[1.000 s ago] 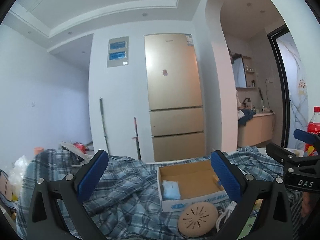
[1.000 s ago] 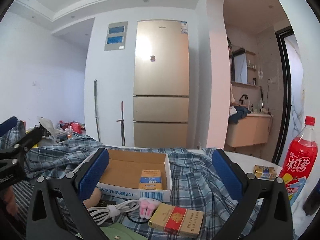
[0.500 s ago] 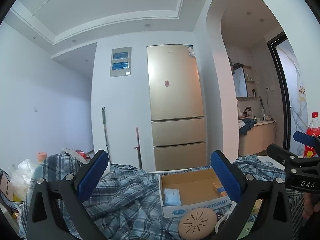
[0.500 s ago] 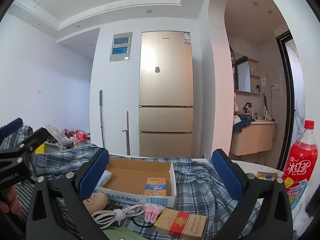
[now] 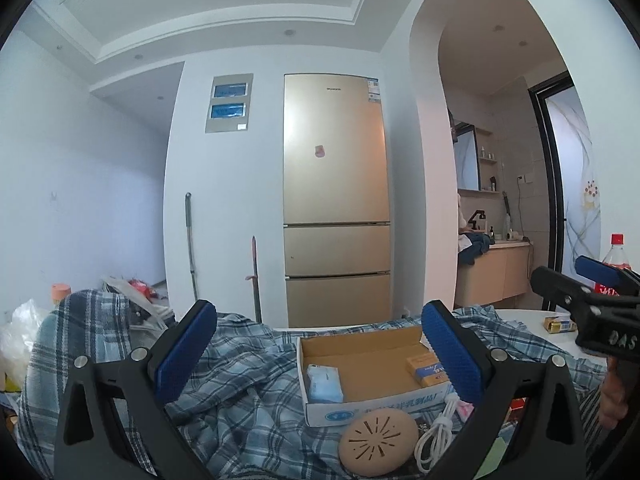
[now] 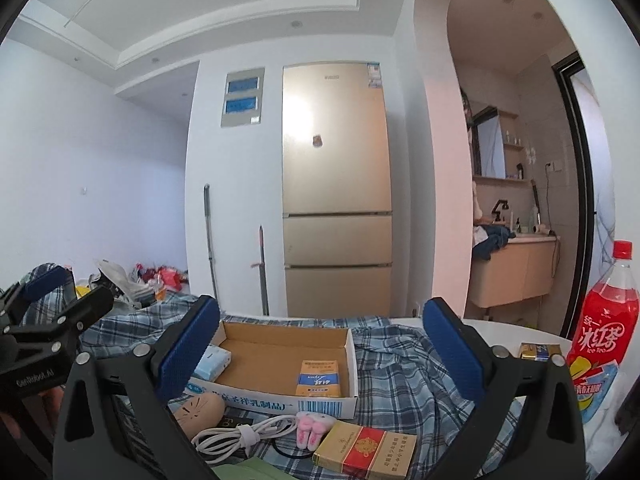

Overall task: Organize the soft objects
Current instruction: 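Raise both grippers away from the box, then lower the right gripper onto the white coiled cable and close it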

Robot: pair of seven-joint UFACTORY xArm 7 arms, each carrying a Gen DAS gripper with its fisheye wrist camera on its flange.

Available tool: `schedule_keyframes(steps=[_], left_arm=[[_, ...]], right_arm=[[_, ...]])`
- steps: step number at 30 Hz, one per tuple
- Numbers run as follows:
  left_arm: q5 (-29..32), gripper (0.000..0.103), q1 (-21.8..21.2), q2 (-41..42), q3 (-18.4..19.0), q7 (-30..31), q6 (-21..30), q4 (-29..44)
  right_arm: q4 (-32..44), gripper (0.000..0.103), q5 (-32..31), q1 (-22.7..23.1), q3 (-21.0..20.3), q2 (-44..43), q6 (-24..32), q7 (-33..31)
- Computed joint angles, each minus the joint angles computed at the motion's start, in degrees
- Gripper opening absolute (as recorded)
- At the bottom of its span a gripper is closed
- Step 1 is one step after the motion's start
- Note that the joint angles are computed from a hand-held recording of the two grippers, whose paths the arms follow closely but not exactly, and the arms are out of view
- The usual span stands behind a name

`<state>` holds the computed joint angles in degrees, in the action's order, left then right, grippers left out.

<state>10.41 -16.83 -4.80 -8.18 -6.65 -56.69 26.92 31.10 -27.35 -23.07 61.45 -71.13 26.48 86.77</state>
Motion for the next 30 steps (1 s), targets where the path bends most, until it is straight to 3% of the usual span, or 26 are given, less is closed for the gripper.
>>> schedule_keyframes(steps=[3, 9, 11, 13, 18, 21, 26, 30], left_arm=[[6.0, 0.103, 0.9, -1.0, 1.4, -4.1, 3.1, 1.2], [4.7, 0.103, 0.1, -4.6, -0.2, 0.9, 9.9, 2.5], [0.5, 0.103, -0.3, -5.3, -1.5, 3.0, 11.2, 2.4], [2.2, 0.103, -0.9, -5.6, 0.0, 0.2, 11.9, 2.5], [-1.7, 0.103, -0.5, -3.1, -0.4, 1.9, 8.0, 2.1], [1.6, 0.103, -0.1, -1.9, 0.9, -1.2, 10.7, 3.2], [0.7, 0.094, 0.1, 0.2, 0.3, -0.3, 14.9, 5.3], [3.7, 0.094, 0.3, 1.0, 0.9, -2.7, 18.8, 7.0]], right_arm=[[1.2, 0.094, 0.2, 0.0, -2.5, 4.2, -0.6, -2.5], [4.1, 0.092, 0.6, 0.4, -6.6, 11.9, -1.9, -5.5], [5.2, 0.09, 0.5, 0.2, -6.6, 13.7, -1.5, -5.8], [5.8, 0.089, 0.5, 0.0, -6.5, 15.5, -0.9, -5.5], [5.5, 0.087, 0.3, -0.4, -5.7, 18.4, -1.2, -2.0], [5.1, 0.085, -0.6, -0.1, -5.9, 21.7, -2.6, -1.4], [4.8, 0.081, -2.3, 0.8, -6.4, 28.5, -5.7, -0.4], [4.5, 0.078, -3.6, 2.0, -7.7, 34.9, -7.9, 0.9]])
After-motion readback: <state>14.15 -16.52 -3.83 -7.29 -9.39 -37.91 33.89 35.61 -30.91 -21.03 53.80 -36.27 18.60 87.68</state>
